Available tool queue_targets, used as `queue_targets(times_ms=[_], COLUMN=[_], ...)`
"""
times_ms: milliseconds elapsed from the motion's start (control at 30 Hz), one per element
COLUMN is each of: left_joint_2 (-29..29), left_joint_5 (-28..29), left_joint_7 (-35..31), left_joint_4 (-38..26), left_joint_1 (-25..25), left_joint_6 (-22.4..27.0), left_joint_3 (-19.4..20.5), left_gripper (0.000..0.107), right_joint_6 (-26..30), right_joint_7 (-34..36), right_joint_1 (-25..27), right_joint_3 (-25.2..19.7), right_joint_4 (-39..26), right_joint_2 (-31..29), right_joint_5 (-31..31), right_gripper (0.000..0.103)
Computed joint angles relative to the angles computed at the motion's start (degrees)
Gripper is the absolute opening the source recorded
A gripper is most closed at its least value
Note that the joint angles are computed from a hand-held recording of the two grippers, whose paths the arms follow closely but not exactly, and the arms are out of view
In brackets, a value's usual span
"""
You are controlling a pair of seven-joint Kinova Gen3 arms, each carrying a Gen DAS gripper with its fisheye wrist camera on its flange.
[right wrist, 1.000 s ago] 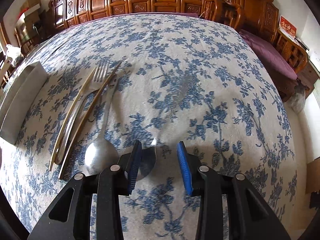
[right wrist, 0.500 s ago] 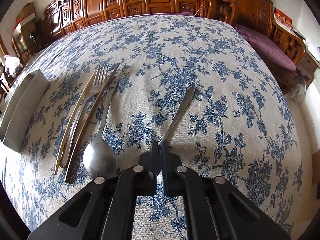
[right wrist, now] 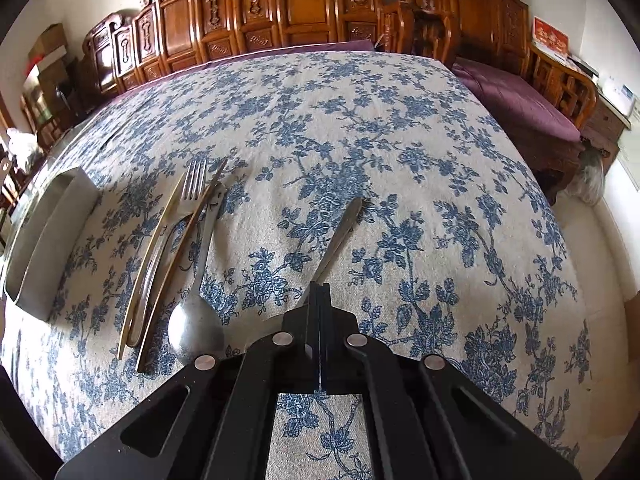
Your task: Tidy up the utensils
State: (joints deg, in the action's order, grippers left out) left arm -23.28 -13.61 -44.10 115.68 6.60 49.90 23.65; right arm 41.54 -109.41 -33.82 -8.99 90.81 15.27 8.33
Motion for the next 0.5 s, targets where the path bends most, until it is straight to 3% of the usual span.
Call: queue_targets(times_ms=[100,233,333,500], left_joint_2=[-0.71,-1.55,-2.19,-3.18], left_joint_5=[0.68,1.96,2.83,3.78], left_joint_7=[-0.51,-1.11,-1.62,-2.51], left_joint_4=[0.49,1.55,2.15,2.35], left_joint_1=[0.32,0.44,0.43,-0.08], left_joint_6=[-0.38,-1.31,-1.45,-1.12], left_joint_3=[-0.74,-1.26,-1.35,-1.51], left_gripper=[0.003,0.003,0.003,0.003], right_joint_6=[-0.35,-0.95,-1.17,2.97], right_joint_7=[-1.52,-2.13,-2.35,-4.95], right_joint_1=[-1.07,-2.65,-3.89,-8.53], right_joint_3=[0.29,-0.59,-1.36,-0.25], right_joint_4=[1.34,2.44,3.35,2.14], right_joint_2=[-0.93,-1.51,-2.30,-0.16], right_joint_5=[1.07,2.80,4.30,11.13], right_gripper=[0.003,0.027,0.027,0.027])
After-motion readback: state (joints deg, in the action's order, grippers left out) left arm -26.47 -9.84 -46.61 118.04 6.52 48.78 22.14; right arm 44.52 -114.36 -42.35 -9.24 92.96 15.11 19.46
